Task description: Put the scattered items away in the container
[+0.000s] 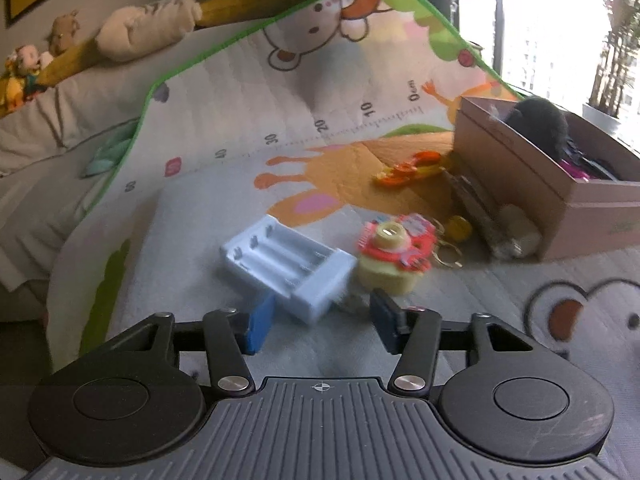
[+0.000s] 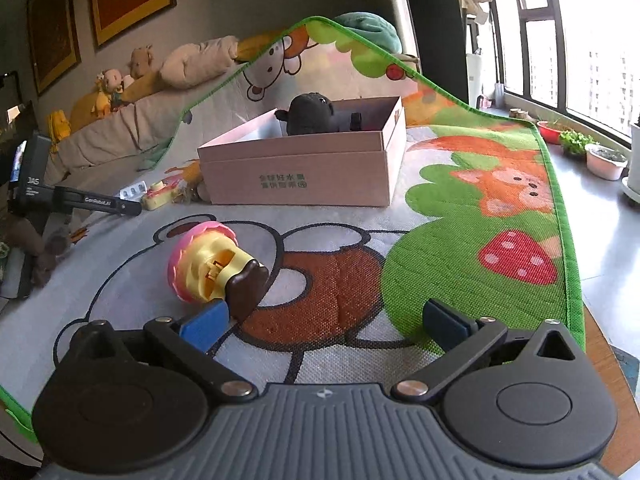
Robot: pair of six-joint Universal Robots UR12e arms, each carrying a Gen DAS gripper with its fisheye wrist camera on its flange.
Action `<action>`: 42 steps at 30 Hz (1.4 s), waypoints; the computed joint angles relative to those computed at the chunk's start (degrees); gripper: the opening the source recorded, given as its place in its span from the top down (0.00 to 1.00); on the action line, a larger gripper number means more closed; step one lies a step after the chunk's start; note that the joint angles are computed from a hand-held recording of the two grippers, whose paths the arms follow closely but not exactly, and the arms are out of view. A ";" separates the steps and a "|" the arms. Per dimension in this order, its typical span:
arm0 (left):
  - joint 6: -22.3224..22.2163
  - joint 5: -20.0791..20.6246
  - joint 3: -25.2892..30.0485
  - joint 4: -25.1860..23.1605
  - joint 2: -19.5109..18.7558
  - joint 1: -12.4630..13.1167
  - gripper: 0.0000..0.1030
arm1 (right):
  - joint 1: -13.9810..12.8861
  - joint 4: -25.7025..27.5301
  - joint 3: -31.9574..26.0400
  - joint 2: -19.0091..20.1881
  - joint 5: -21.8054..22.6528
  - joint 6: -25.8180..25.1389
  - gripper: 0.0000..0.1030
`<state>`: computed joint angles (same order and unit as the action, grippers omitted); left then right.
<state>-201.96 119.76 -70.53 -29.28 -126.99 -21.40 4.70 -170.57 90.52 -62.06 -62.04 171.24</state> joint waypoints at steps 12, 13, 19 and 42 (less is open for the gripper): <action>-1.54 -9.72 2.11 4.38 -1.00 -0.21 0.41 | 0.65 0.36 0.01 -0.09 -2.38 -1.66 0.00; -2.44 -11.72 2.72 3.88 -1.39 0.11 0.42 | 0.68 0.31 0.05 -0.11 -2.46 -1.71 0.00; -3.34 -6.30 6.55 1.31 -4.22 0.35 0.32 | 0.66 -0.12 0.20 -0.10 -2.39 -1.62 0.00; 3.64 -14.04 -0.62 11.65 0.16 -3.84 0.54 | 0.85 -0.09 0.24 -0.20 -3.18 -2.19 0.00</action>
